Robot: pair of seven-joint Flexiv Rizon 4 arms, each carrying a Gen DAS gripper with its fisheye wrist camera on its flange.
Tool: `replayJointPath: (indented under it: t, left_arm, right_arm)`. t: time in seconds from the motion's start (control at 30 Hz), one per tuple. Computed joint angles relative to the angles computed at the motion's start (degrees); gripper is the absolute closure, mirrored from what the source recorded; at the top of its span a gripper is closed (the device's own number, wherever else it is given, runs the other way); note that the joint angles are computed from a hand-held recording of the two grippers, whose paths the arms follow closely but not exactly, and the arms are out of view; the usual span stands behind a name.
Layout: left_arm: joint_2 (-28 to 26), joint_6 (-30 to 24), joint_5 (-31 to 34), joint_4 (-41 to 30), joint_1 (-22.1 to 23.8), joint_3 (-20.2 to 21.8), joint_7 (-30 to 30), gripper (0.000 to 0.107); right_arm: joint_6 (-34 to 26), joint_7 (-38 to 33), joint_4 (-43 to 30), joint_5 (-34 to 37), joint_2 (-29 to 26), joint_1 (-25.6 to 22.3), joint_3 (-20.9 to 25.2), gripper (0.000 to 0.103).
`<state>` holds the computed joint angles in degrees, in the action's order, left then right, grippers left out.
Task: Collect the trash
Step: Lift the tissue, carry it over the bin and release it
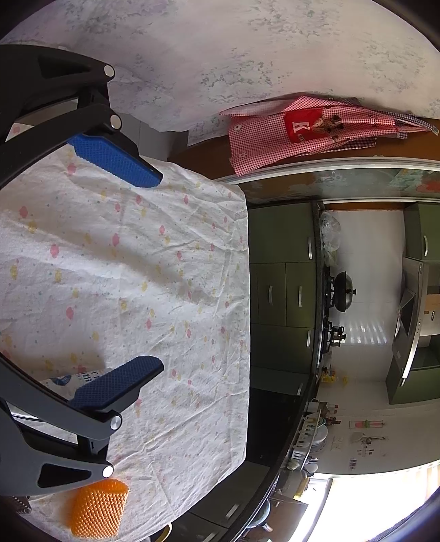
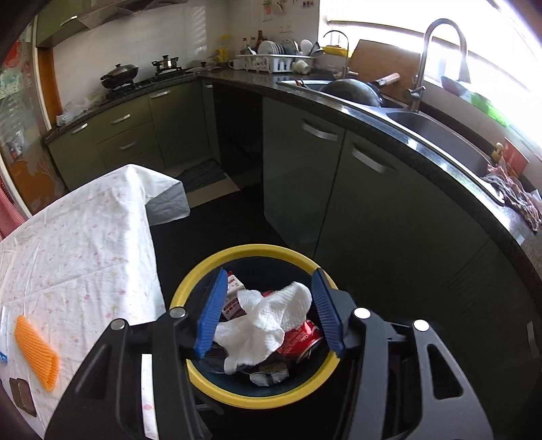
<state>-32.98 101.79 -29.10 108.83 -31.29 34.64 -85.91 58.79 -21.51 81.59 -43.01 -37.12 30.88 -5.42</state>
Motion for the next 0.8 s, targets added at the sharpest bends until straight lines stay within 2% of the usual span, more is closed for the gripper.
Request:
replayJointPath:
  t: [0.13,0.4,0.57,0.67,0.77,0.8]
  left_arm:
    - [0.1,-0.3,0.3,-0.1,0.2,-0.1,-0.1,0.009]
    - [0.2,-0.2,1.0,-0.2,0.7,-0.6,-0.3,0.008]
    - [3.2,-0.7,2.9,0.2,6.3,-7.5,0.2,0.009]
    - [5.0,-6.3,4.7,-0.5,6.2,-7.7,0.2,0.009]
    - [5.0,-13.9,7.6,-2.7,1.8,-2.7,-2.2,0.009]
    - [5.4,-16.2,8.2,-3.2,2.1,-3.3,-2.3,0.009]
  right_arm:
    - [6.3,4.9,5.4,-3.5,2.2,1.0,-1.8,0.052]
    - [14.1,13.2,11.6,-10.2,4.4,3.5,-2.2,0.051]
    - [16.2,13.1,12.0,-8.8,3.5,3.7,-0.9,0.051]
    - [16.9,13.4,11.9,-8.2,3.2,4.6,-1.3,0.051]
    - [18.9,14.3,12.4,-8.8,3.0,5.5,-2.6,0.051]
    - [19.5,14.7,12.6,-9.1,3.0,5.8,-3.2,0.051]
